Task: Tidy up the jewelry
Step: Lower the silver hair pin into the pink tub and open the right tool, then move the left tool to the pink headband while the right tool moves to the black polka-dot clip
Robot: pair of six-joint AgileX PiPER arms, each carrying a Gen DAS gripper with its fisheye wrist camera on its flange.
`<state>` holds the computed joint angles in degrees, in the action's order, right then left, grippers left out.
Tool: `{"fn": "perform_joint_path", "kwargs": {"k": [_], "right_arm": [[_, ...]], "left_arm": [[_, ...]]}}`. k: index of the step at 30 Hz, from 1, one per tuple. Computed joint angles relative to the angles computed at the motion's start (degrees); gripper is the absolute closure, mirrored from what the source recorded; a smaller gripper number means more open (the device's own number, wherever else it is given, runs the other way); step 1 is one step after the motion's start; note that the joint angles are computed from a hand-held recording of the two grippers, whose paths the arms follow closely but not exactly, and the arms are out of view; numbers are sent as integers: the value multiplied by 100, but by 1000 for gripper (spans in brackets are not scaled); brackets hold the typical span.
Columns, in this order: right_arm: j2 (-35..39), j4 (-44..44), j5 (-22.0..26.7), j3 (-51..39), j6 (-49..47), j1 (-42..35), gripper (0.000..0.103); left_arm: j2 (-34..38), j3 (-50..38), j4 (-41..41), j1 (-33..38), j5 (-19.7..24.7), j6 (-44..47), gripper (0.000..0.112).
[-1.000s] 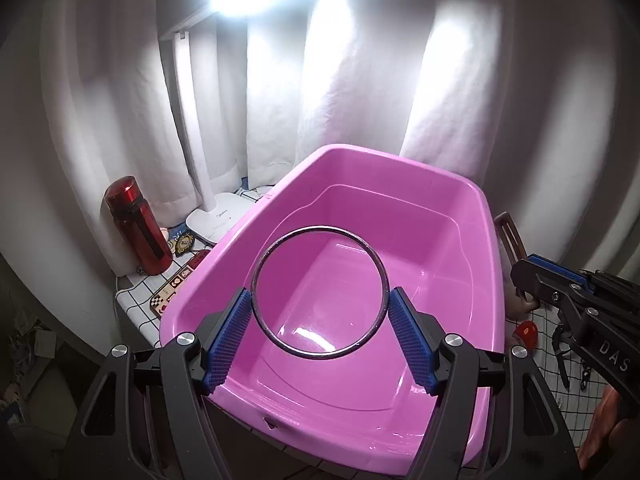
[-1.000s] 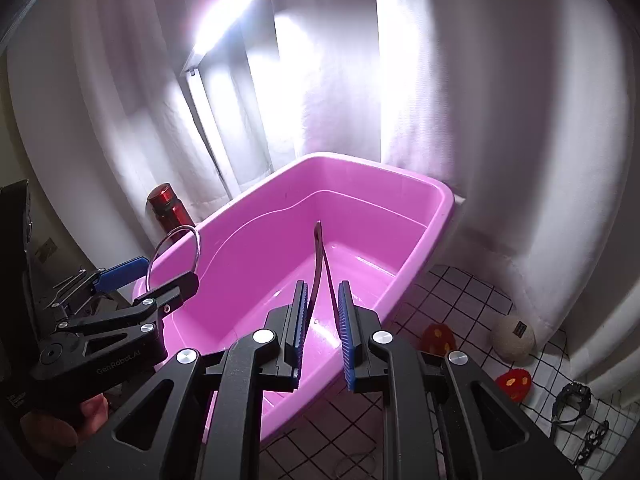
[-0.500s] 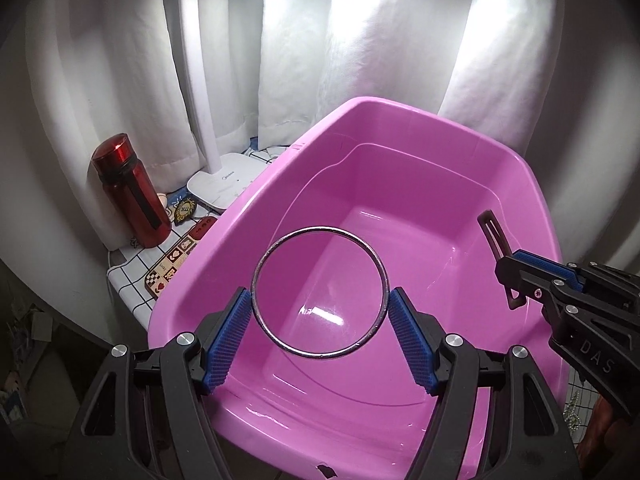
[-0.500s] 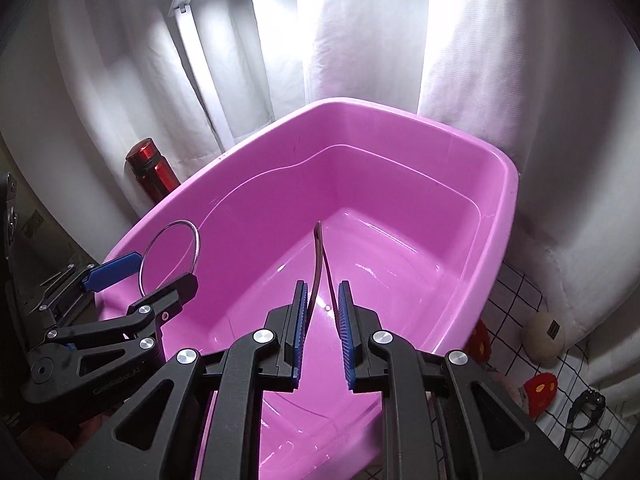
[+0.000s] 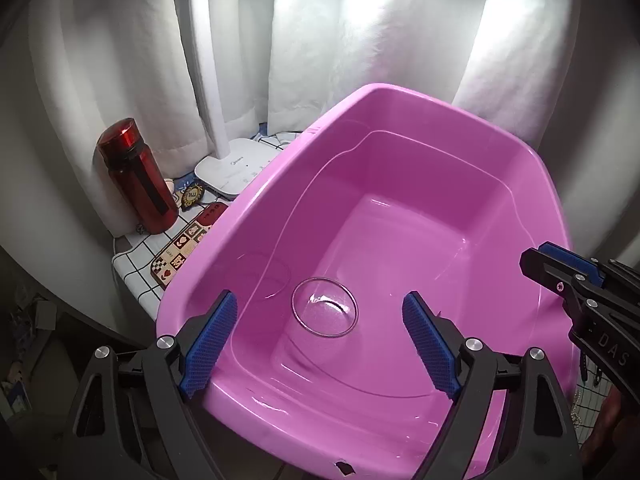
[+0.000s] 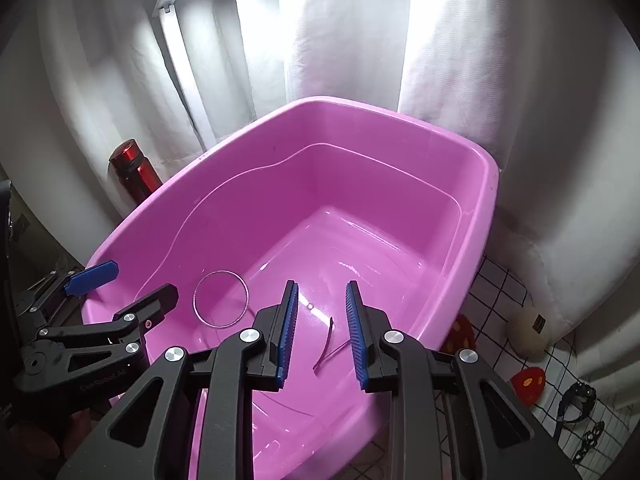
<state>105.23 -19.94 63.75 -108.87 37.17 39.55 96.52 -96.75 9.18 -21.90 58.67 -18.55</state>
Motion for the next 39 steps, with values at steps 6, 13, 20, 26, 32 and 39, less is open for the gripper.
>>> {"fn": "perform_joint_path", "kwargs": {"k": [6,13,20,26,32,39], "right_arm": [[-158,-134,-72,183,167,96,79],[-406,-269,-130,424,340,206,79],[-673,-416,-150,671,516,309,79],[-959,-563,-179,974,710,392,79],[-1291,-753,-179,1299,940,508,79],[-1606,-935,-190,1647,1228,656,79]], "left_arm": [[-39,-54,40,-27,96,-92,29],[-126,-107,282,-204,265,-288,29],[-267,-51,486,-409,352,-483,29],[-397,49,627,-599,386,-646,29],[-486,106,717,-769,427,-749,29],[-596,179,843,-987,484,-905,29]]}}
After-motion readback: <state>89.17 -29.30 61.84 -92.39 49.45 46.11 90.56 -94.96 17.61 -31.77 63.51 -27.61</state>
